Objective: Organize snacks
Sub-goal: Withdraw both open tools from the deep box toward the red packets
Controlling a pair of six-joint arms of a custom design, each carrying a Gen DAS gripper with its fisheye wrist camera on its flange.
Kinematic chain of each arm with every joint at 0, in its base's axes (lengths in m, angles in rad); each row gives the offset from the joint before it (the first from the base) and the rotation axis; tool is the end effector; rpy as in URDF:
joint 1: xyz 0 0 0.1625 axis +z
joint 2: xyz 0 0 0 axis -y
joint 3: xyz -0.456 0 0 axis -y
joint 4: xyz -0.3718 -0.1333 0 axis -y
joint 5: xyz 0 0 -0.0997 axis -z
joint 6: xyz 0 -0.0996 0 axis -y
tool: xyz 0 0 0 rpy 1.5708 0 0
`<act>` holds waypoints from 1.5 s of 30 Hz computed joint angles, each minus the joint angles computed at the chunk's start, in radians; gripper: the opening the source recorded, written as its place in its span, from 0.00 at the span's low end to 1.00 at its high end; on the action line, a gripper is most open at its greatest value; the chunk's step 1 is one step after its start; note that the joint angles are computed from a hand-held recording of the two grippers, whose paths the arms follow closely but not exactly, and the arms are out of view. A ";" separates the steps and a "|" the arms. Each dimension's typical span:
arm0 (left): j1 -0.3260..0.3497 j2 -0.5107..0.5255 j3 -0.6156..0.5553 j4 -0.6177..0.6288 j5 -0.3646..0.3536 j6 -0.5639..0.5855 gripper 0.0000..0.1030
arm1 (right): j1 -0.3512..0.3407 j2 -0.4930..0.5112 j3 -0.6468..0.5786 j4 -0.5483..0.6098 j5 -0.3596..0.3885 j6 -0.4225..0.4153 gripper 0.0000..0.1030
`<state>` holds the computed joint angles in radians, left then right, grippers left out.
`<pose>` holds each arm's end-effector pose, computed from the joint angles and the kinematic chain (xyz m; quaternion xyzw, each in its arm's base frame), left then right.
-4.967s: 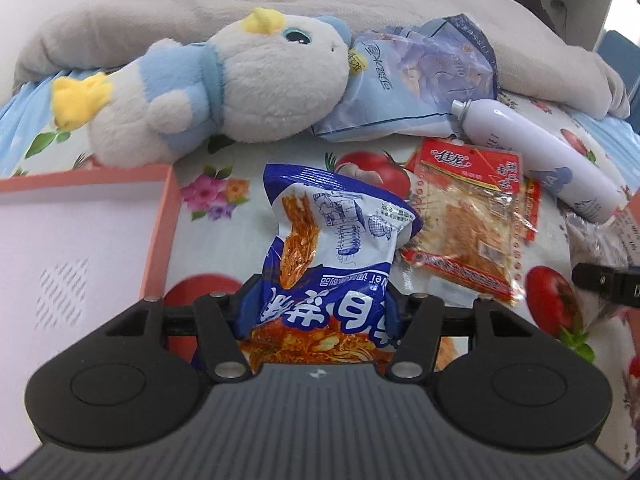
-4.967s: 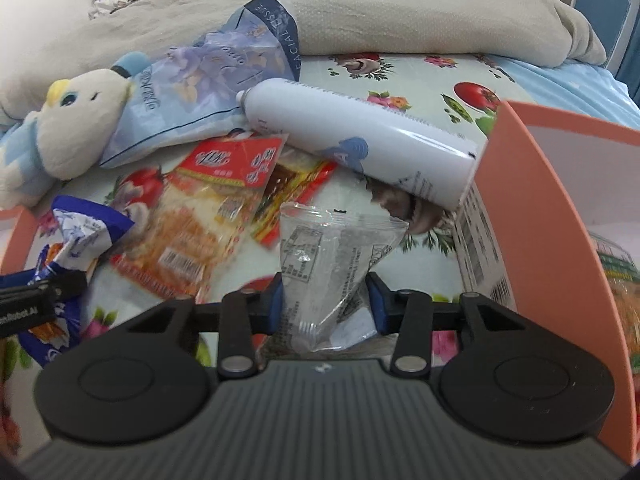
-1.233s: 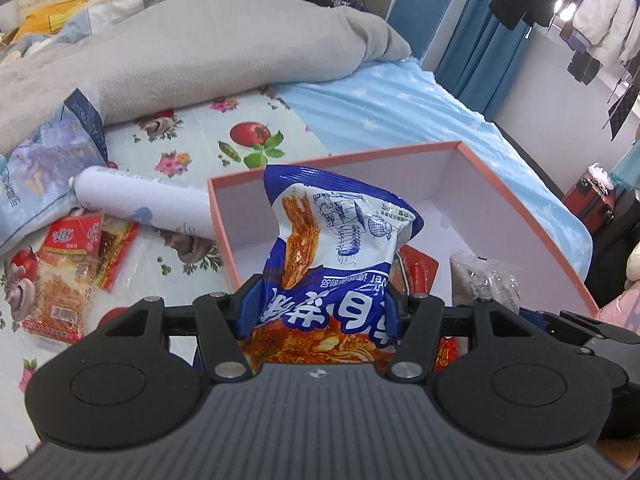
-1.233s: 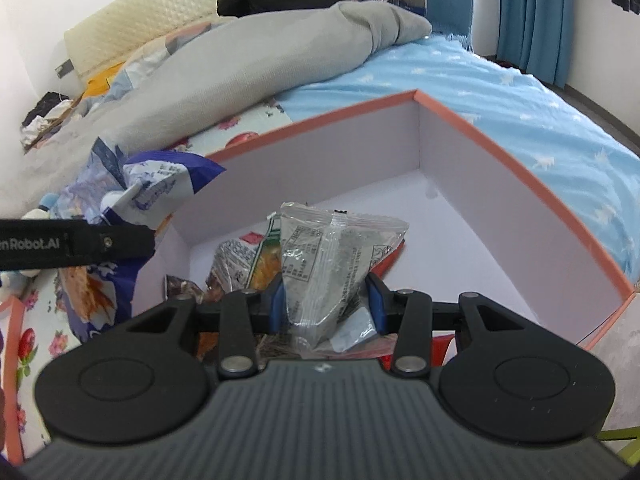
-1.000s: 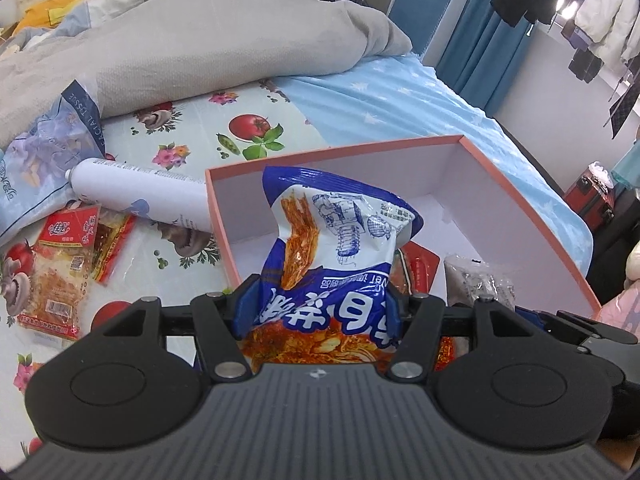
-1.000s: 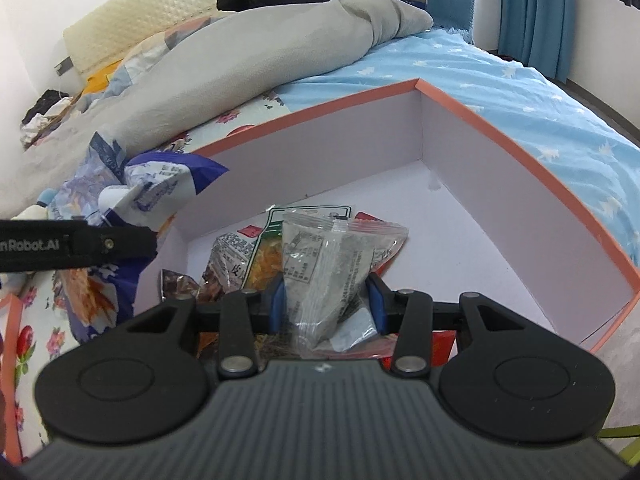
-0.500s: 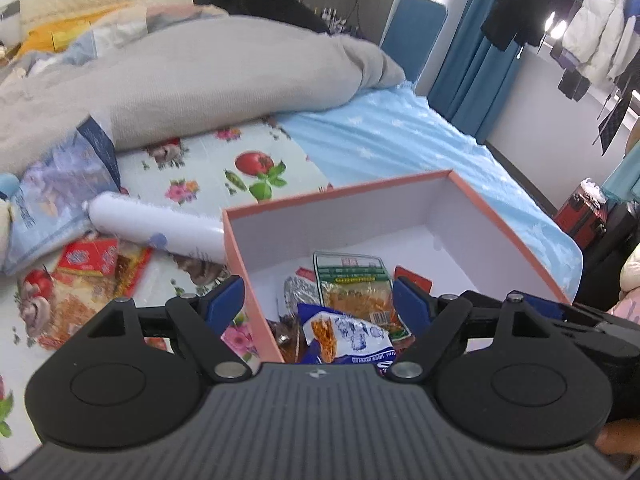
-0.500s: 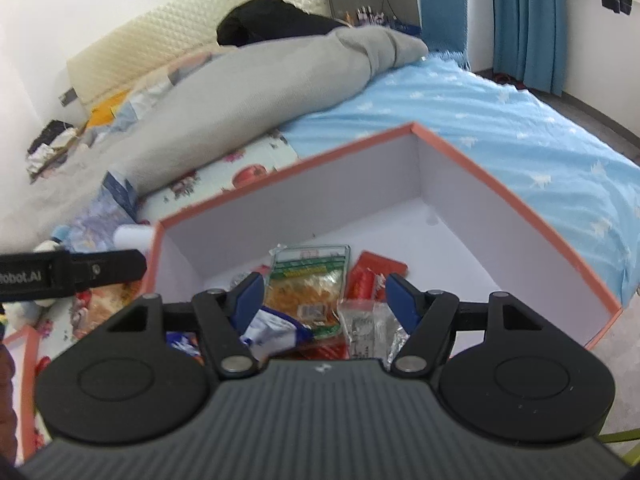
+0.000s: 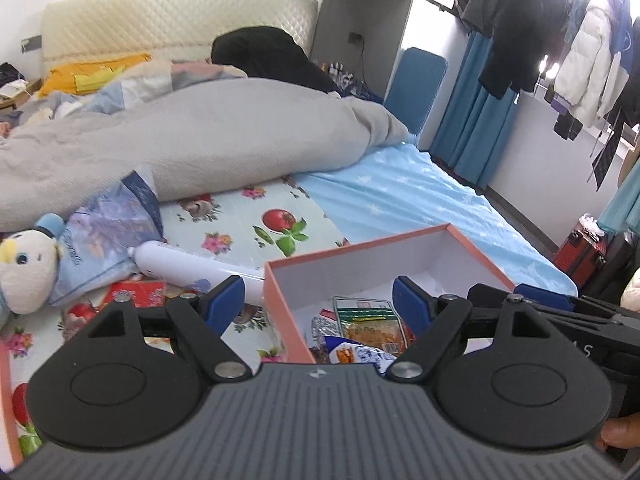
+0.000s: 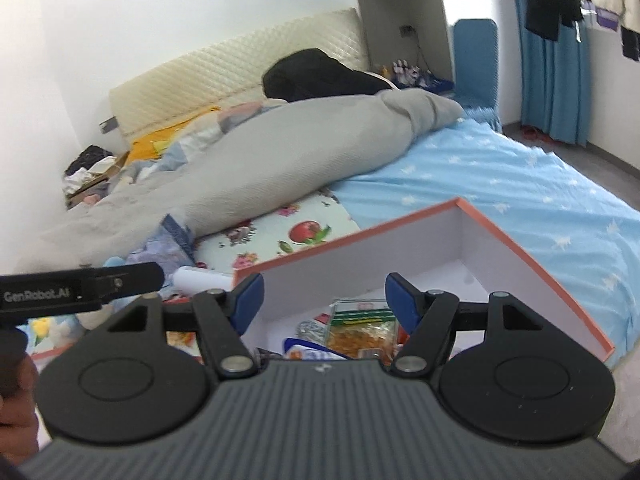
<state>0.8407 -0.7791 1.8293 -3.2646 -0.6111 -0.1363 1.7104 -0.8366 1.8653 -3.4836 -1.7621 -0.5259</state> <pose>-0.2557 -0.6078 0.1745 0.1066 0.8474 -0.4385 0.2797 0.2018 -0.6141 0.1976 0.2553 -0.8637 0.4014 0.1665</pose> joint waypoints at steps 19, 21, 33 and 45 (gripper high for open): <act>-0.073 -0.126 0.264 -0.058 0.136 -0.116 0.82 | 0.044 0.015 0.107 -0.059 0.064 0.009 0.67; -0.075 -0.139 0.290 -0.059 0.147 -0.137 0.82 | 0.044 0.020 0.117 -0.069 0.069 0.001 0.67; -0.062 -0.195 0.401 -0.067 0.177 -0.251 0.82 | 0.063 0.044 0.172 -0.087 0.077 -0.034 0.67; -0.049 -0.231 0.469 -0.041 0.215 -0.331 0.82 | 0.079 0.077 0.198 -0.072 0.079 -0.027 0.67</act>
<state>0.7919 -1.0106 2.2982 -3.3054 -0.3962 -0.4670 1.7894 -0.7593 2.0636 -3.5553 -1.6835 -0.5527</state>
